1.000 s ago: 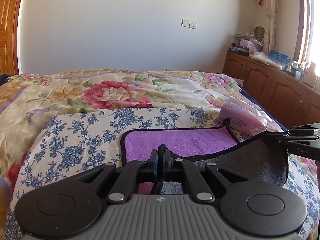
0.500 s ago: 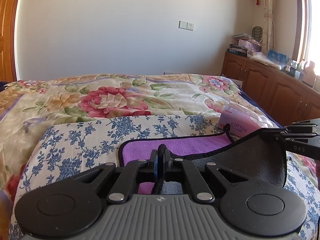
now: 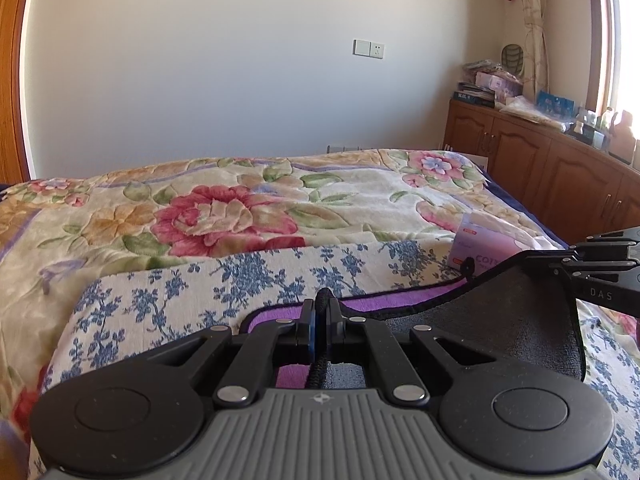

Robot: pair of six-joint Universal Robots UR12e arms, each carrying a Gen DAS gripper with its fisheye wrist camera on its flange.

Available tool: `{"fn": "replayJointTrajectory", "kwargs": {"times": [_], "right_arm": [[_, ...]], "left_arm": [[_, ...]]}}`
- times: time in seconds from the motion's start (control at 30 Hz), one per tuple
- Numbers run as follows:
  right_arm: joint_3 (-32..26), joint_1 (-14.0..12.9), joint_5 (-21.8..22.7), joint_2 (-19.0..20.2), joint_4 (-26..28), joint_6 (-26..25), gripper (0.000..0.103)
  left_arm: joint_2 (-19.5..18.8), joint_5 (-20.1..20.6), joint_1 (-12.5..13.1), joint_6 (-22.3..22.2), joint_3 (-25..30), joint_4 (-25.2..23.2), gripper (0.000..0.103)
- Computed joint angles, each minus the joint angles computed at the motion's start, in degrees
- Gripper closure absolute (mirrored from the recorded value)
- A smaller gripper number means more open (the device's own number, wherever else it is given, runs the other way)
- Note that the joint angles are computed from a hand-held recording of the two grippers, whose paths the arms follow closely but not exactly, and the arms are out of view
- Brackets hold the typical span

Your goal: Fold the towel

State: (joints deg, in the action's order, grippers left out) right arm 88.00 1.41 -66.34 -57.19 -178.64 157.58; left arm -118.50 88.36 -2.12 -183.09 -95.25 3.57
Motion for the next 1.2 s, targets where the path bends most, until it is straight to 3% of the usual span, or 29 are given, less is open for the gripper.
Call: {"fn": "replayJointTrajectory", "kwargs": {"times": [0.43,0.8,1.2], "right_arm": [[-2.0,0.3,-0.8,1.8,-1.3,1.5,0.099],[-4.3,0.6,-1.1,3.8,-1.7,1.7,0.099],[-6.6,1.2,-2.9,6.3,-0.6,1.4,0.099]], "left_arm": [[-1.2,1.4,0.1,1.7,2.1,-0.5,0.097],[-3.5,5.2,-0.4,1.9,3.5,2.6,0.097],[-5.9,7.1,-0.4,2.2,6.0,0.7,0.097]]}}
